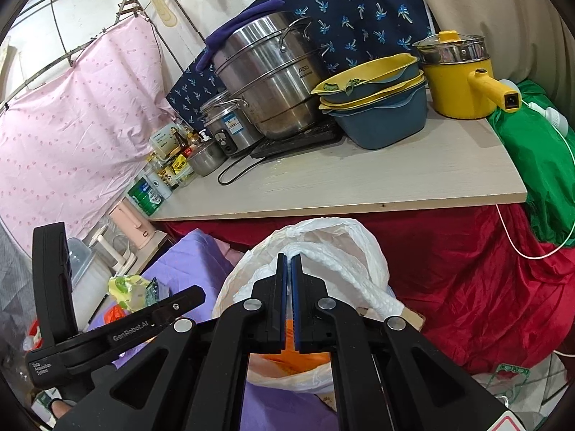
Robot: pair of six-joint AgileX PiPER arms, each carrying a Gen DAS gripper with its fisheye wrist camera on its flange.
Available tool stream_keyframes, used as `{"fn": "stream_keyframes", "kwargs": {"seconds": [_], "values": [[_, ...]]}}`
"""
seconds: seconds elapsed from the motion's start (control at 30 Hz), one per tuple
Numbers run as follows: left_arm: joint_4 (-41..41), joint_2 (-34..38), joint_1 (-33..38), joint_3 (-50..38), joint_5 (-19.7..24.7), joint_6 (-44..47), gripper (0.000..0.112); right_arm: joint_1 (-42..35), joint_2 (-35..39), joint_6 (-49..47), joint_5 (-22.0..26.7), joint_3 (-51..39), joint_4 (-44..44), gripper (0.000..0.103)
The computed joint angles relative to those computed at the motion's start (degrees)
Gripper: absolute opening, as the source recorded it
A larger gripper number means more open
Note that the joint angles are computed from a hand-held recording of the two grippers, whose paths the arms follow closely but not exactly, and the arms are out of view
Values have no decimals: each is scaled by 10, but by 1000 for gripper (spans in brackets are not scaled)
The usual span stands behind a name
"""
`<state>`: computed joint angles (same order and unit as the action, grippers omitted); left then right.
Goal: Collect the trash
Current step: 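Carry both bags over the white bin and open both tools to drop them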
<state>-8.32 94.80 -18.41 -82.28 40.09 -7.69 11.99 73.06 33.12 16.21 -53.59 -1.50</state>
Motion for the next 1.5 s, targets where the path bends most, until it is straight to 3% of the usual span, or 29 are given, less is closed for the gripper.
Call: {"fn": "stream_keyframes", "kwargs": {"seconds": [0.17, 0.3, 0.57, 0.83, 0.9, 0.97, 1.13, 1.27, 1.5], "values": [[2, -11, 19, 6, -1, -6, 47, 10, 28, -11, -3, -24, 10, 3], [13, -30, 34, 32, -12, -14, 58, 18, 53, -19, -2, -44, 17, 3], [39, -56, 57, 70, -25, -25, 58, 43, 103, -9, 1, -78, 2, 3], [45, -70, 79, 92, -30, -28, 61, 62, 124, 32, 4, -97, -34, 13], [44, -76, 85, 100, -33, -29, 68, 68, 124, 57, 4, -99, -53, 28], [52, -82, 87, 107, -38, -37, 71, 76, 121, 105, 4, -101, -101, 35], [51, -97, 99, 116, -38, -33, 72, 79, 120, 104, 12, -112, -104, 36], [35, -112, 117, 130, -39, -18, 72, 85, 134, 85, 27, -136, -101, 44], [20, -136, 142, 158, -41, 3, 72, 81, 178, 72, 28, -122, -77, 44]]}}
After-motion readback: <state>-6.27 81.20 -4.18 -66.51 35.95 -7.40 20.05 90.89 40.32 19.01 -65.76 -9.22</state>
